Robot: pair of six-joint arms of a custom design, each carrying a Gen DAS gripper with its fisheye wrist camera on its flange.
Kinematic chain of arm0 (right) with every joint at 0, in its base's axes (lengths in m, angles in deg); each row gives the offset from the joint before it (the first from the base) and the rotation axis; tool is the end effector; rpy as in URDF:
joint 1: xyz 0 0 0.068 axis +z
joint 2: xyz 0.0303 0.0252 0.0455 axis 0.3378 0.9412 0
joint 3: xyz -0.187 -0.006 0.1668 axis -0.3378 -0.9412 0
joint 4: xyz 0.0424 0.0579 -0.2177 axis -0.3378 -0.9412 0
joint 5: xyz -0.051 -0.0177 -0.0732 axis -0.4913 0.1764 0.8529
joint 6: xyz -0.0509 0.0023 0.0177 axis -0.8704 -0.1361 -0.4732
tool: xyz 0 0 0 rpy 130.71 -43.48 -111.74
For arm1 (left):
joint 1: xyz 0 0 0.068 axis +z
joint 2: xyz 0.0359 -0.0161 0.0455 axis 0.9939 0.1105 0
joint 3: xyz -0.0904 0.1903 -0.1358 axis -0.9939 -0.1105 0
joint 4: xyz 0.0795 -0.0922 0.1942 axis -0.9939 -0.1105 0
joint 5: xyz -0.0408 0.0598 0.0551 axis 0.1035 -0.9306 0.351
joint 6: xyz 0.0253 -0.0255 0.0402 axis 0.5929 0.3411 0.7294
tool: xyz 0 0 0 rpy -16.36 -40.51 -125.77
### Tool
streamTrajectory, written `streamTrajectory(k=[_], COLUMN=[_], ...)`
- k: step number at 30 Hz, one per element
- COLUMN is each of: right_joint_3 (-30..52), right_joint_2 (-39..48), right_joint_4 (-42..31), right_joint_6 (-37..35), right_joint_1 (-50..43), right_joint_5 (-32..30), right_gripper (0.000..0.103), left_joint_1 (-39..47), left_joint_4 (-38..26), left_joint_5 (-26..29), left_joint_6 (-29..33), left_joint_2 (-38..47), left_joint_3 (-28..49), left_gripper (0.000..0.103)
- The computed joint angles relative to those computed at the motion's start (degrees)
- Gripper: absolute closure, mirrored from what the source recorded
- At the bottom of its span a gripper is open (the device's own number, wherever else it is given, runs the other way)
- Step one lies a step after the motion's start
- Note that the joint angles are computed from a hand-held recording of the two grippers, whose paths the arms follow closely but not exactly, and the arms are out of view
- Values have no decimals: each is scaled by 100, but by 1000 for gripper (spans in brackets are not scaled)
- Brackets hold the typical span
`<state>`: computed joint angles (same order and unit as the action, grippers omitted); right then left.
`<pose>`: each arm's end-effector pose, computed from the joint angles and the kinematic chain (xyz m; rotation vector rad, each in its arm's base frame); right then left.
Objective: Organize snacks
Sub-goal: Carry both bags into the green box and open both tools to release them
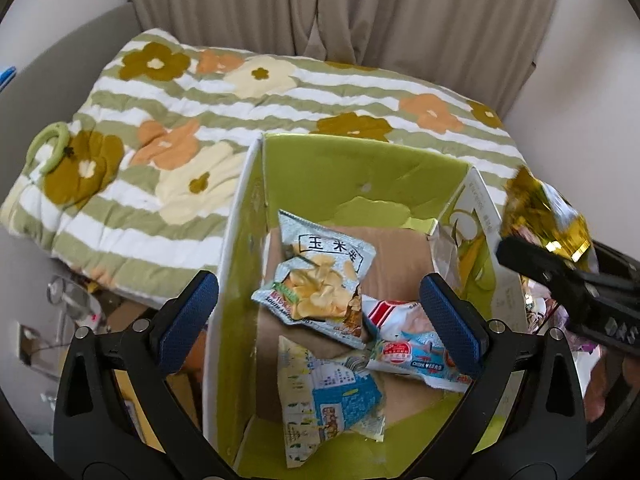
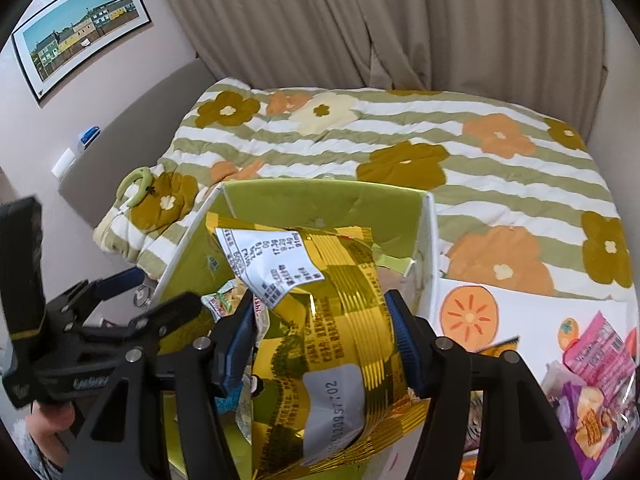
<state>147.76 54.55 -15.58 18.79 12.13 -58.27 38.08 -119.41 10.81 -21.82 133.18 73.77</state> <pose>0.3051 -0.0210 0.2864 -0.7204 2.4734 0.5635 0.2321 -0.2130 0.2660 -0.4963 2.4835 -0.0238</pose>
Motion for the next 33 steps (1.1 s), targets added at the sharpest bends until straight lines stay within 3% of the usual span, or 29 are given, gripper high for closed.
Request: streamTrajectory(k=[10, 11, 13, 18, 23, 33], right_joint_3=[633, 665, 621, 236, 291, 86], right_joint_2=[899, 951, 969, 716, 683, -93], right_joint_4=[103, 109, 244, 686, 521, 132], right_joint_6=[277, 312, 408, 242, 35, -214], right_joint_1=[505, 497, 464, 371, 254, -184], right_joint_5=[17, -68, -184, -276, -318, -630], right_gripper=[42, 37, 0, 0, 0, 0], left_joint_1=[189, 196, 206, 132, 2, -682], left_joint_4=[-477, -484, -417, -419, -615, -1667], left_joint_5=[-119, -114, -77, -62, -166, -751], left_joint_6=[-54, -65, -101, -218, -255, -725], left_joint_2=[385, 401, 393, 451, 498, 435], left_joint_3=[398, 404, 330, 271, 501, 1331], left_gripper=[3, 3, 3, 3, 3, 3])
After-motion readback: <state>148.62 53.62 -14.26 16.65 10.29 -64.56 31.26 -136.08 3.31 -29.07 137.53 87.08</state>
